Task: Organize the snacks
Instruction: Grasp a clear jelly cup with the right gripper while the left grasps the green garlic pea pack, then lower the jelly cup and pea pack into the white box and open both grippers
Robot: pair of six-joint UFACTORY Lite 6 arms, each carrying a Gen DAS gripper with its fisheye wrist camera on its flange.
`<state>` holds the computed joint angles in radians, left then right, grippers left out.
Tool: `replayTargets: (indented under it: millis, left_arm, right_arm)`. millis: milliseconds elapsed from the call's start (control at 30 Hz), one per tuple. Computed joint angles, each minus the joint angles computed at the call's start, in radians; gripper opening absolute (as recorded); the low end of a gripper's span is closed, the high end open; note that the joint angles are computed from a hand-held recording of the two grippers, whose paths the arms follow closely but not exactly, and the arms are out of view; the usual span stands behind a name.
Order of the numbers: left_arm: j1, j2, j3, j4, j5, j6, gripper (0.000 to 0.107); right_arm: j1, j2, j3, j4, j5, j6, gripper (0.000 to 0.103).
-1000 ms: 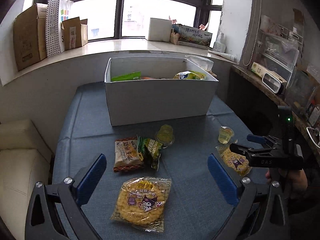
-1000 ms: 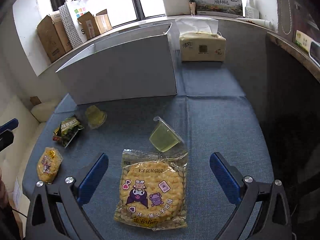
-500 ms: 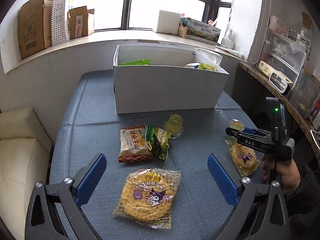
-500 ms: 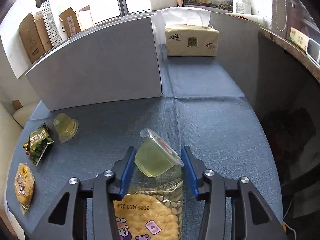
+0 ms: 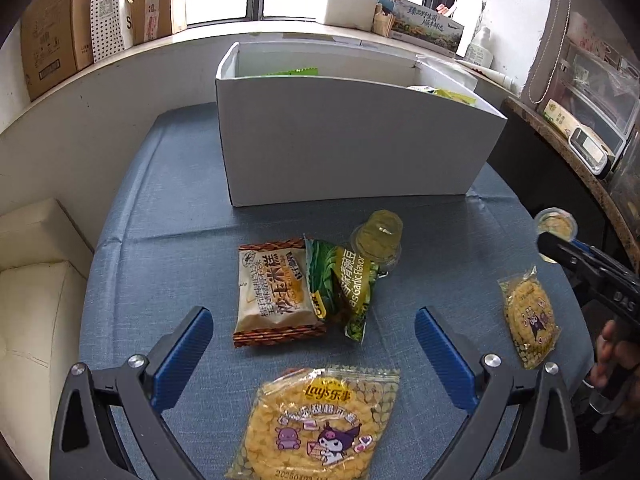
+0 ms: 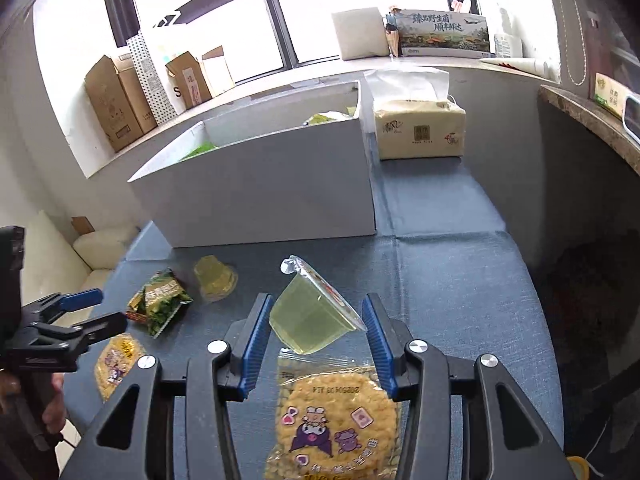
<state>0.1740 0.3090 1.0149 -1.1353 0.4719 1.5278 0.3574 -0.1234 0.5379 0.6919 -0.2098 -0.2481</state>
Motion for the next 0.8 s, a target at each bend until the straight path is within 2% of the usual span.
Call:
replayTargets:
  millis: [100,200,300,367,400,467,533,633,667,800]
  left_arm:
    - [-0.062,0.058,0.043,-0.009,-0.059,0.011,0.103]
    - [-0.145,0.09,0.05,-0.036,-0.19,0.049,0.103]
    - [-0.192,0.113,0.055,-0.11,-0.245,0.132,0.1]
    - [-0.218,0.125,0.06,-0.093,-0.287,0.107,0.074]
    - [-0.23,0.118,0.05,-0.134,-0.316,0.154,0.067]
    - [-0.223,0.106,0.048,-0.096,-0.28,0.131,0.046]
    - [-0.198,0.112,0.069,0.005,-0.21,0.023,0.044]
    - [-0.166,0.062,0.026,-0.067,-0.163,0.112,0.042]
    - [-0.137,0.035,0.011,-0.063,-0.117,0.116,0.042]
    - [-0.059,-0.08,-0.036,-0.064,0.034,0.112,0.042]
  right_arm:
    - [0.042,-0.046,-0.005,0.204,0.0,-0.201,0.05]
    - [0.054,-0.071,-0.011,0.219,0.013,-0.21,0.05]
    - [0.059,-0.077,-0.016,0.225,0.019,-0.209,0.05]
    - [0.057,-0.077,-0.024,0.188,0.025,-0.165,0.05]
    - [0.053,-0.078,-0.031,0.141,0.028,-0.117,0.05]
    - [0.057,-0.084,-0.042,0.135,0.028,-0.101,0.05]
    - [0.056,-0.088,-0.052,0.087,0.03,-0.047,0.05]
    - [0.054,-0.1,-0.064,0.037,0.031,0.009,0.05]
    - [0.05,-0.101,-0.064,-0.012,0.036,0.056,0.05]
    - [0.061,-0.094,-0.049,-0.009,0.039,0.048,0.05]
